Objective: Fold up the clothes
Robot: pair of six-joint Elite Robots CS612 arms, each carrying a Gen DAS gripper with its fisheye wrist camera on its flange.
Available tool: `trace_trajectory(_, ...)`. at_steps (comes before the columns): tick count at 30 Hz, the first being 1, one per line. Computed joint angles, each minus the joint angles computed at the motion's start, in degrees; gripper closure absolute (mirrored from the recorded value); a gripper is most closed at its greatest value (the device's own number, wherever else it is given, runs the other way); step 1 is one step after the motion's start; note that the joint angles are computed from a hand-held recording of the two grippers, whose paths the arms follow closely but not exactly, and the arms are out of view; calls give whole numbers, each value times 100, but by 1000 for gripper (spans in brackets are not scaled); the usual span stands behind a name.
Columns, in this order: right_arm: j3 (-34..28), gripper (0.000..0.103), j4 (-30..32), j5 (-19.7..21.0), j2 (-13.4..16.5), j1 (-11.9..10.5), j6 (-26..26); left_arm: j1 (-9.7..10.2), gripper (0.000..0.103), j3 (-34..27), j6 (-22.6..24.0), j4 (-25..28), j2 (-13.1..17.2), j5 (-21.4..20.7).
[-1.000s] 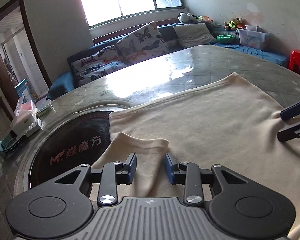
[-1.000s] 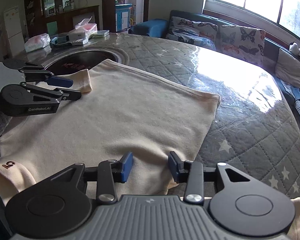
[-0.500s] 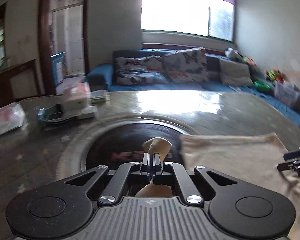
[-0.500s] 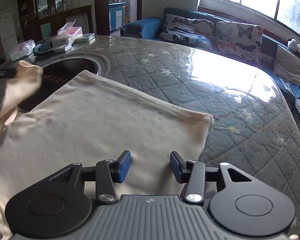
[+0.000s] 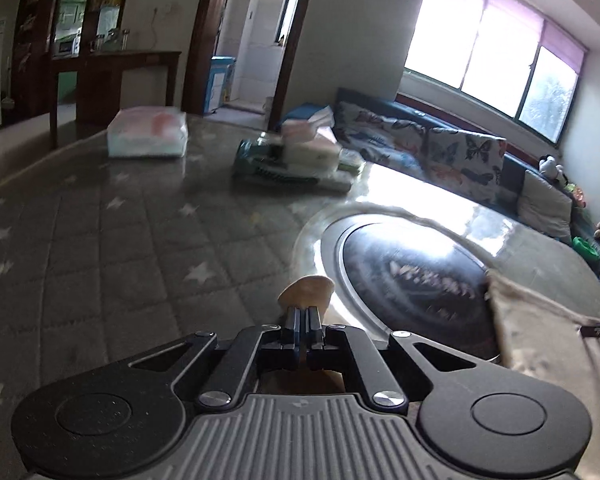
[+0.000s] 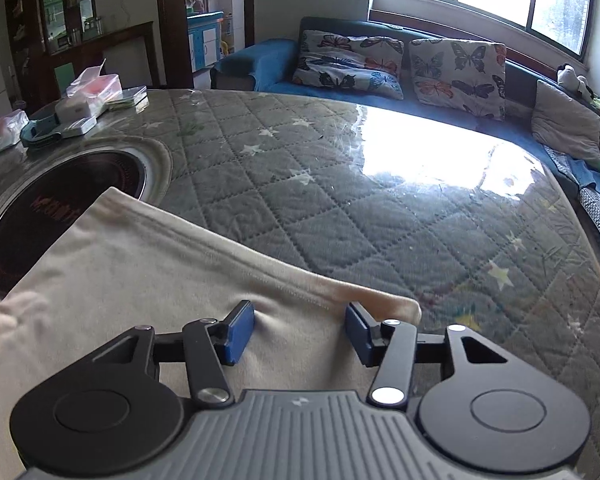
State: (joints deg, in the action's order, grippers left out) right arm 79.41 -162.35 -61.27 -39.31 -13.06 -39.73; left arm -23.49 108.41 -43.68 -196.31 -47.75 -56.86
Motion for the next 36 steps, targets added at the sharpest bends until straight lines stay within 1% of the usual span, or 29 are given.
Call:
trace_trajectory(2, 24, 52, -47, -49, -23, 34, -41, 18, 100, 23, -85, 10, 13, -28)
trace_trajectory(5, 174, 52, 49, 105, -147, 70, -292, 31, 100, 13, -46, -30, 41, -5)
trace_trajectory(7, 375, 52, 281, 366, -309, 110, -699, 51, 100, -2, 14, -60, 68, -31)
trace_trajectory(9, 511, 52, 485, 520, -415, 144, -996, 70, 100, -7, 29, -85, 88, -57)
trace_trajectory(11, 757, 52, 833, 747, -589, 218, -1620, 83, 100, 8, 25, -141, 95, -63)
trace_trajectory(13, 948, 52, 1045, 883, -714, 282, -2128, 86, 100, 42, 3, -188, 85, -56)
trace_trajectory(16, 1118, 52, 1079, 975, -809, 398, -2535, 84, 100, 96, 1, -283, 70, -21)
trace_trajectory(19, 1087, 52, 1174, 923, -783, 505, -2703, 77, 100, 142, -26, -338, 56, 22)
trace_trajectory(21, 1093, 52, 1031, 793, -747, 573, -2772, 86, 100, 170, -58, -350, 45, 13)
trace_trajectory(26, 1062, 51, 960, 824, -716, 606, -2619, 118, 99, 276, -155, -438, -13, -112)
trace_trajectory(30, 1129, 51, 951, 923, -803, 552, -2647, 91, 93, 300, -142, -393, -48, -117)
trace_trajectory(32, 1191, 51, 938, 962, -862, 518, -2705, 91, 84, 266, -144, -303, -45, -164)
trace_trajectory(33, 1231, 51, 942, 957, -898, 500, -2741, 92, 76, 242, -154, -243, -40, -183)
trace_trajectory(35, 1321, 51, 988, 943, -972, 462, -2869, 89, 75, 179, -132, -149, -7, -176)
trace_trajectory(36, 1368, 51, 1005, 934, -1009, 443, -2935, 88, 78, 146, -112, -106, 12, -171)
